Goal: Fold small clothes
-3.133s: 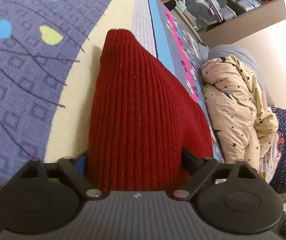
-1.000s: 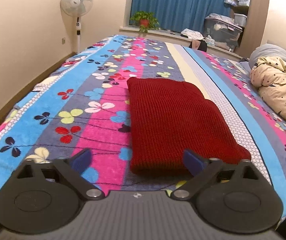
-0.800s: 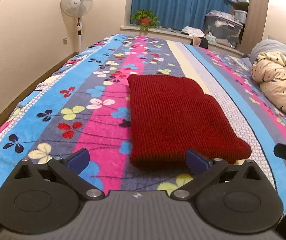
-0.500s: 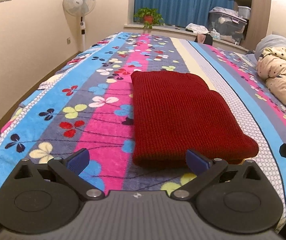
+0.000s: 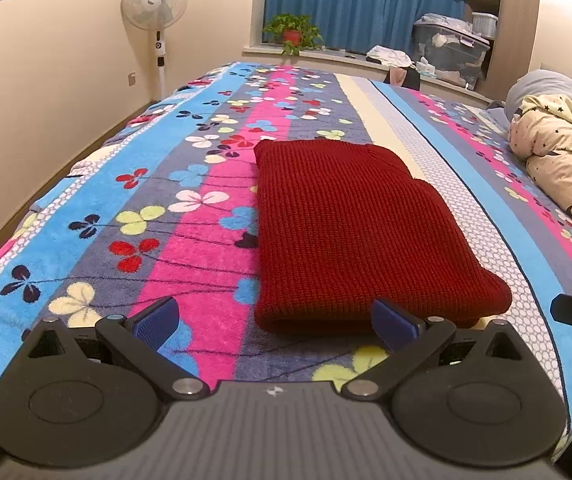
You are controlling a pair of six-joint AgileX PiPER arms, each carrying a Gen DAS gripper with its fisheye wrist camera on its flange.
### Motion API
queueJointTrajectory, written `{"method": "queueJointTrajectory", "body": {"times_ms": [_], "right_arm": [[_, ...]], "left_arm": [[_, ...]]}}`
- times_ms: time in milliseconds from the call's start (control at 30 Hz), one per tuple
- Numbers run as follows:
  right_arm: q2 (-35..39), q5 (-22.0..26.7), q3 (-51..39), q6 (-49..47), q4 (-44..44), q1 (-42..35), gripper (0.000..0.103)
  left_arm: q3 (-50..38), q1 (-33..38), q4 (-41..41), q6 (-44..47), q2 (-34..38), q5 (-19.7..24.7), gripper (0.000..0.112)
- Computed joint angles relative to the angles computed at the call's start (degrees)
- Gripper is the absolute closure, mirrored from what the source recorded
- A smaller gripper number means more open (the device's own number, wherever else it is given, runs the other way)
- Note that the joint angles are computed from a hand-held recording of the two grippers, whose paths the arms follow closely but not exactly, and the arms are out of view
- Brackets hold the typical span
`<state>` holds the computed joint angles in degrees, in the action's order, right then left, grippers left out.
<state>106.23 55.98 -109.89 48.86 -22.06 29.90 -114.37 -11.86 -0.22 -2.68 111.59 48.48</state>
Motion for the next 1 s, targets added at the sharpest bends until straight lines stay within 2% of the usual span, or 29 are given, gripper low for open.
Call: {"method": "queueJointTrajectory", "body": {"times_ms": [1000], "right_arm": [[0.1, 0.18, -0.46, -2.32, 0.47, 0.25, 0.008]], "left_arm": [[0.9, 0.21, -1.29, 1.6, -0.27, -0.71, 0.01]]}}
